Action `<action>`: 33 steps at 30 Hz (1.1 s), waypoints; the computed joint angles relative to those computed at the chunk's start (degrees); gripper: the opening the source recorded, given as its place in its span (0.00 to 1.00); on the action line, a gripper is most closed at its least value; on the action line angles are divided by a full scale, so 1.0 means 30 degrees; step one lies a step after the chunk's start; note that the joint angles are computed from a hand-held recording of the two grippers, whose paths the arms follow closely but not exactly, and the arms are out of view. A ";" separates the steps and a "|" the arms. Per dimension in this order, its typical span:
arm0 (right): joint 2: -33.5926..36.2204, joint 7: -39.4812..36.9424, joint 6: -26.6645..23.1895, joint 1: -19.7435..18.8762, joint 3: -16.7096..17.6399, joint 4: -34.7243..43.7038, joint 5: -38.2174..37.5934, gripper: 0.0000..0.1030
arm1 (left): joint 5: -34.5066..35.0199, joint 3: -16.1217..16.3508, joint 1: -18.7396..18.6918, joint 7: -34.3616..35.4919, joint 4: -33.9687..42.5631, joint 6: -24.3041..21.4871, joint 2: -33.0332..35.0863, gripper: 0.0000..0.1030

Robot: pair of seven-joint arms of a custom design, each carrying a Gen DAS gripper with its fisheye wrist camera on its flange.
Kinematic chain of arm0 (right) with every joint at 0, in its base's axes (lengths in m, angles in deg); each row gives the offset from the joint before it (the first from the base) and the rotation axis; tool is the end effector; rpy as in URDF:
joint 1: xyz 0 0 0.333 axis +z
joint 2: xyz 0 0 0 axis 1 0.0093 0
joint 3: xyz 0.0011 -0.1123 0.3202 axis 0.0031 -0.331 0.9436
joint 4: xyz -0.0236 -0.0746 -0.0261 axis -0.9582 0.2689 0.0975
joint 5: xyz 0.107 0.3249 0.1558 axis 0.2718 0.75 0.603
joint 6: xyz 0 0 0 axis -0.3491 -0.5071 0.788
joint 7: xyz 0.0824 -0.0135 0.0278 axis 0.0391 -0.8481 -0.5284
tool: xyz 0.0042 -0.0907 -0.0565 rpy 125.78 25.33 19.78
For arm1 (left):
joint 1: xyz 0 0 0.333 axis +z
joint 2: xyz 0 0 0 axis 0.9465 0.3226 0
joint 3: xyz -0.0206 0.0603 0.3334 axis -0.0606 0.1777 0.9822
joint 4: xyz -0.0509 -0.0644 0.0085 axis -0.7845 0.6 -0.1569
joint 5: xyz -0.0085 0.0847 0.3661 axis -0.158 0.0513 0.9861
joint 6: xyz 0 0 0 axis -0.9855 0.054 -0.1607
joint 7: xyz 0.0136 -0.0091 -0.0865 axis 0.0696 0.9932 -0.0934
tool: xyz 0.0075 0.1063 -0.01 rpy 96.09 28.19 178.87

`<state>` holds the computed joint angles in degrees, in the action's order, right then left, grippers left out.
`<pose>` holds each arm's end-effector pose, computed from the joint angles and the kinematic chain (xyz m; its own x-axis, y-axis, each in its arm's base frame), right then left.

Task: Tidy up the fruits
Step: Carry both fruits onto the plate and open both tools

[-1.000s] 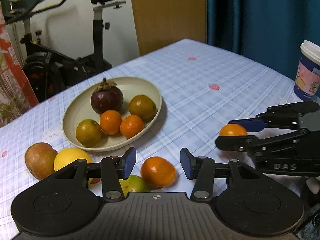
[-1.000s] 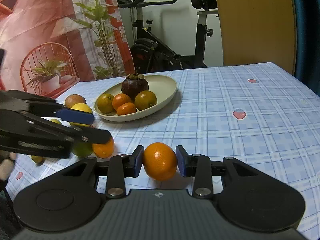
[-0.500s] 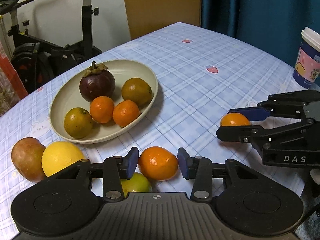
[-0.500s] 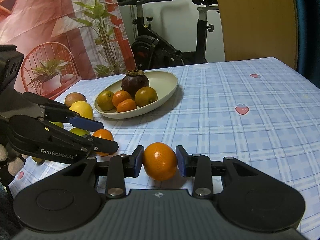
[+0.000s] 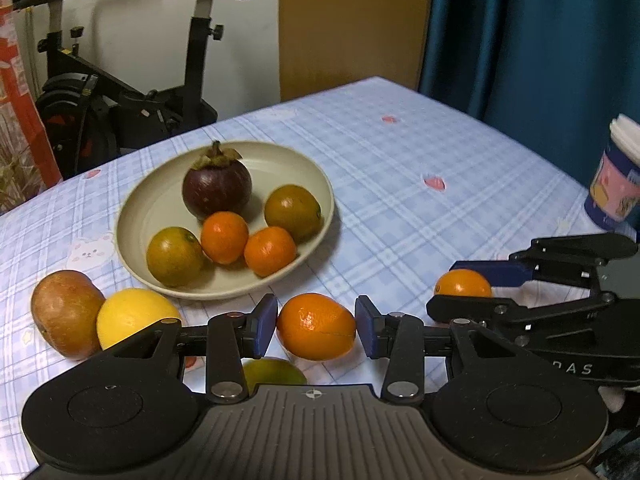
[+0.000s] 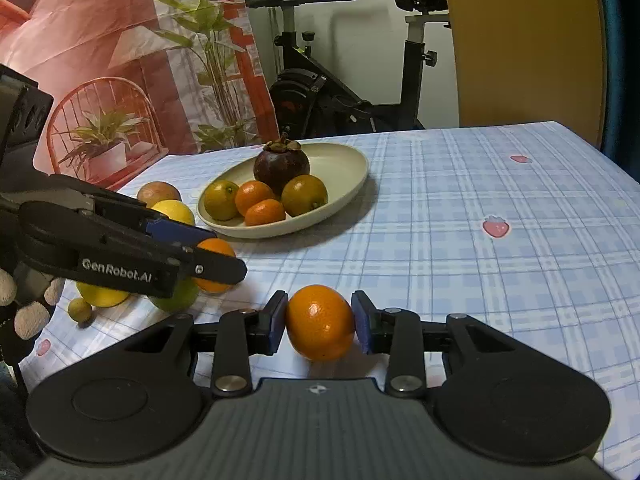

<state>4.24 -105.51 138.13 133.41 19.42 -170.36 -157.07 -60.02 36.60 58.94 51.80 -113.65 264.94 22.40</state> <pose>0.4433 0.5153 0.4157 0.1859 -0.9562 -0.2261 -0.5836 0.0777 -0.8083 0.5316 -0.2798 0.4327 -0.6060 -0.7955 -0.0003 -0.5654 0.4309 -0.7033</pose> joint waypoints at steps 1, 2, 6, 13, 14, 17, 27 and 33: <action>-0.0008 -0.0043 0.0004 0.0003 -0.0003 0.0055 -0.0014 0.36 | -0.0264 -0.0197 0.0181 0.0157 -0.0019 0.0095 -0.0057 0.44; -0.0019 -0.0075 0.0027 -0.0001 -0.0007 0.0114 -0.0031 0.36 | -0.0435 -0.0284 0.0266 0.0243 -0.0055 0.0209 -0.0129 0.44; -0.0005 -0.0347 0.0061 0.0000 -0.0038 0.0429 -0.0032 0.36 | -0.1323 -0.0876 0.0842 0.0752 -0.0139 0.0745 -0.0420 0.44; 0.0049 -0.1365 0.0060 0.0007 -0.0183 0.1299 -0.0192 0.36 | -0.5173 -0.2674 0.2355 0.3467 0.0164 0.1451 -0.0758 0.44; 0.0069 -0.1517 0.0069 -0.0004 -0.0208 0.1456 -0.0188 0.36 | -0.5646 -0.2791 0.2453 0.3793 0.0262 0.1513 -0.0769 0.44; 0.0166 -0.2005 0.0219 -0.0063 -0.0316 0.1958 -0.0195 0.36 | -0.7258 -0.3170 0.2776 0.4843 0.0609 0.1676 -0.0803 0.44; 0.1700 -0.5779 0.1110 -0.0194 -0.1161 0.5090 0.1492 0.36 | -0.8670 -0.2396 0.2392 0.4669 0.2265 0.2407 -0.0181 0.44; 0.2974 -0.8106 0.1773 -0.0182 -0.2011 0.6930 0.3605 0.36 | -0.5322 0.0577 0.0347 0.0714 0.3038 0.2445 0.0393 0.44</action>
<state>13.16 -129.83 143.45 132.86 13.38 -149.57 -146.26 -75.99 38.33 59.99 53.94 -104.53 272.28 23.58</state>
